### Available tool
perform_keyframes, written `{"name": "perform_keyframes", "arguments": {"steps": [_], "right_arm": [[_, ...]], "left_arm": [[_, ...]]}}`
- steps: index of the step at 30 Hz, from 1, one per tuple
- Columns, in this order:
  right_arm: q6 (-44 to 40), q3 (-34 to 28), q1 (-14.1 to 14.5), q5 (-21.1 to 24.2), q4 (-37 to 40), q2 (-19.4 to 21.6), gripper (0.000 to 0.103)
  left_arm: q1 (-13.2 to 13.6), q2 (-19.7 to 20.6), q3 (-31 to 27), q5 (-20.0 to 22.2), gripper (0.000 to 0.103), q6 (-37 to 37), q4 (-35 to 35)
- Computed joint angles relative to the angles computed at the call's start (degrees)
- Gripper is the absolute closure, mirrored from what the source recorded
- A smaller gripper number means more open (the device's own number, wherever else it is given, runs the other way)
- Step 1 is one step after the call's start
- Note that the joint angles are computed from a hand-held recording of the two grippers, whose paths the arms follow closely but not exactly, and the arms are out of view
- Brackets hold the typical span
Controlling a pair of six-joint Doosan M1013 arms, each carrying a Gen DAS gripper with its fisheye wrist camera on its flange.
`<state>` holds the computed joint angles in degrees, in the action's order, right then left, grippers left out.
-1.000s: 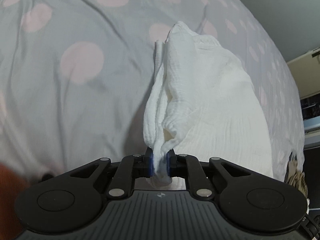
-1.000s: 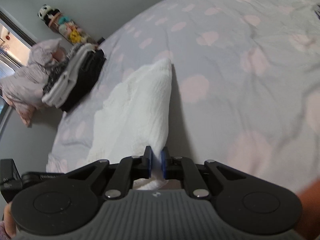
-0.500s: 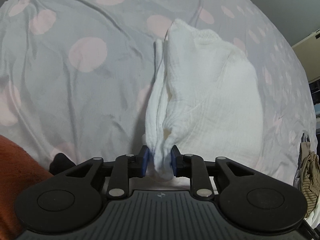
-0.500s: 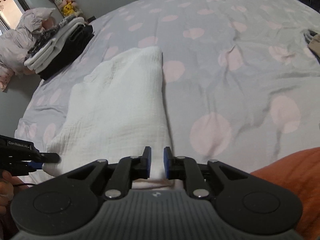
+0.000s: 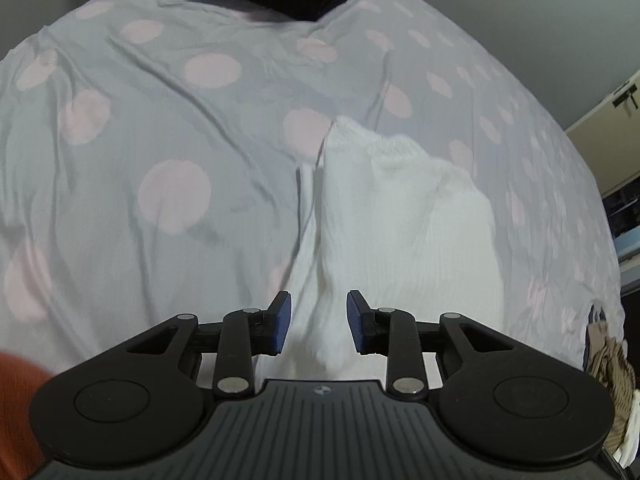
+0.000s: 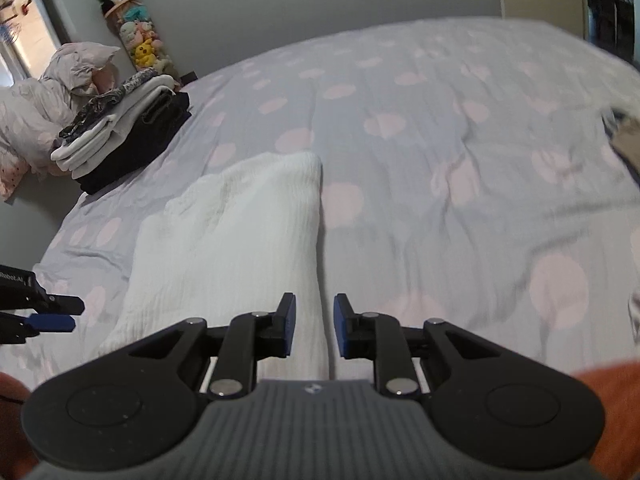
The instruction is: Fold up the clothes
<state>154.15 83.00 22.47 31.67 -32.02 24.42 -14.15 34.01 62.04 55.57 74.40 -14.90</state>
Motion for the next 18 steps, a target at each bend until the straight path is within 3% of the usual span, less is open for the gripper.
{"name": "perform_keyframes", "arguments": {"steps": [6, 10, 14, 18], "right_arm": [[1.8, -5.72, -0.03, 2.23, -7.14, 4.23, 0.075], [7.11, -10.39, 0.09, 4.4, -14.38, 7.97, 0.058], [10.01, -15.09, -0.33, 3.72, -19.72, 11.7, 0.042], [7.05, -18.33, -1.62, -1.62, -17.17, 14.47, 0.032]], "left_arm": [[-0.03, 3.3, -4.35, -3.53, 0.066, 1.79, 0.32], [-0.62, 5.93, -7.94, -5.46, 0.062, 3.21, 1.87], [-1.23, 8.75, -11.5, -7.04, 0.06, 3.82, 4.3], [-0.28, 10.59, -12.15, -9.3, 0.059, 7.14, -1.25]]}}
